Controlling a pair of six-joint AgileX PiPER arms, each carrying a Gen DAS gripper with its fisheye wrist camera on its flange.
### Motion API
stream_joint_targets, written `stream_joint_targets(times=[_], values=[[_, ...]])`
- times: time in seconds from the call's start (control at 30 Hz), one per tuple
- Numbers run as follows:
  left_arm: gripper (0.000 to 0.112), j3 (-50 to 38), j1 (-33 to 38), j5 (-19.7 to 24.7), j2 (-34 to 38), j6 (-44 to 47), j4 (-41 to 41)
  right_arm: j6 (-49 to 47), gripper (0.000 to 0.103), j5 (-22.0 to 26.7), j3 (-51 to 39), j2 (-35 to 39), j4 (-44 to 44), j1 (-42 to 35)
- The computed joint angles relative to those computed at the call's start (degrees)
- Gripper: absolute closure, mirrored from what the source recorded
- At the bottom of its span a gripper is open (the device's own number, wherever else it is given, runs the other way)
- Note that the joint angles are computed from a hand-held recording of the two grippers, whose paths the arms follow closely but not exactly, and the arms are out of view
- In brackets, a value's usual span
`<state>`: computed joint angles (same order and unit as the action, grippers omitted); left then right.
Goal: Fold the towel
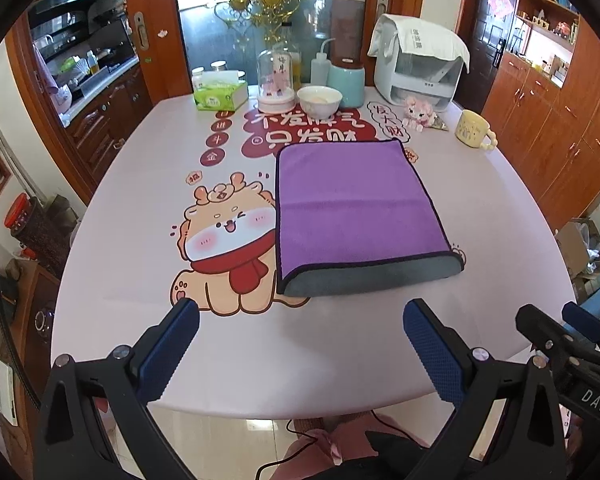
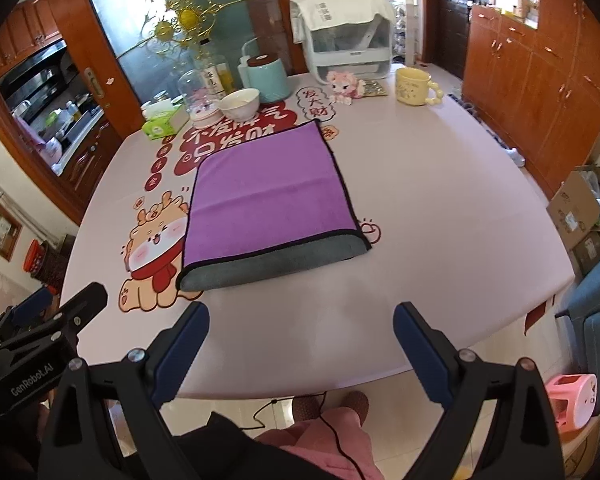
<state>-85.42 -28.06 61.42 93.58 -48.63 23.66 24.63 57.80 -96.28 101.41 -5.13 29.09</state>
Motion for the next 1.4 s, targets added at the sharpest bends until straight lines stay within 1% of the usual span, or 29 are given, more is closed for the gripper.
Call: stream_joint_targets(times=[0.1, 0.17, 0.3, 0.47, 0.63, 0.7, 0.83, 0.97, 1.0, 1.2, 1.3, 1.4], values=[[0.011, 0.2, 2.0, -0.5, 0.6, 2.4, -2.6, 1.1, 0.009, -0.8, 0.5, 0.3, -1.6, 0.8], [0.011, 0.5, 3.2, -1.0, 0.9, 3.8, -3.9, 0.7, 0.009, -1.5, 0.8, 0.4, -1.0, 0.5], [0.011, 0.0, 4.9, -1.1, 2.5, 5.2, -4.1, -1.0, 0.009, -3.4, 1.3, 1.0, -0.5, -0.2], [0.011, -2.2, 7.0, -0.2, 6.0, 6.1, -3.0, -5.3, 0.01, -4.7, -0.2, 3.8, 1.5, -2.5], [0.011, -5.3, 8.9, -0.5, 10.1, 8.8, -3.1, -11.8, 0.012, -6.3, -3.2, 7.8, 3.1, -4.9], [0.011, -8.3, 9.1, 1.1, 13.0, 9.9, -2.1, -15.4, 0.014, -7.0, -5.0, 9.8, 5.1, -6.2], [0.011, -13.9, 10.0, 3.2, 18.0, 13.0, -3.3, -20.4, 0.017, -5.7, -9.3, 14.4, 7.1, -8.3], [0.011, -18.3, 11.1, 3.5, 22.5, 16.2, -5.5, -27.0, 0.021, -4.3, -14.6, 19.9, 9.7, -10.2], [0.011, -18.9, 11.4, 3.3, 23.4, 17.0, -6.3, -28.0, 0.021, -3.8, -15.9, 21.1, 10.1, -10.4], [0.011, -19.4, 13.3, -2.2, 27.0, 21.4, -8.7, -38.3, 0.029, -1.0, -23.8, 29.1, 15.6, -12.8], [0.011, -18.7, 14.6, -5.3, 28.1, 24.9, -11.5, -40.9, 0.033, 0.6, -27.3, 32.3, 16.7, -13.8], [0.011, -17.5, 16.2, -8.5, 29.1, 29.8, -16.0, -43.8, 0.037, 0.9, -28.5, 34.5, 18.4, -15.0]])
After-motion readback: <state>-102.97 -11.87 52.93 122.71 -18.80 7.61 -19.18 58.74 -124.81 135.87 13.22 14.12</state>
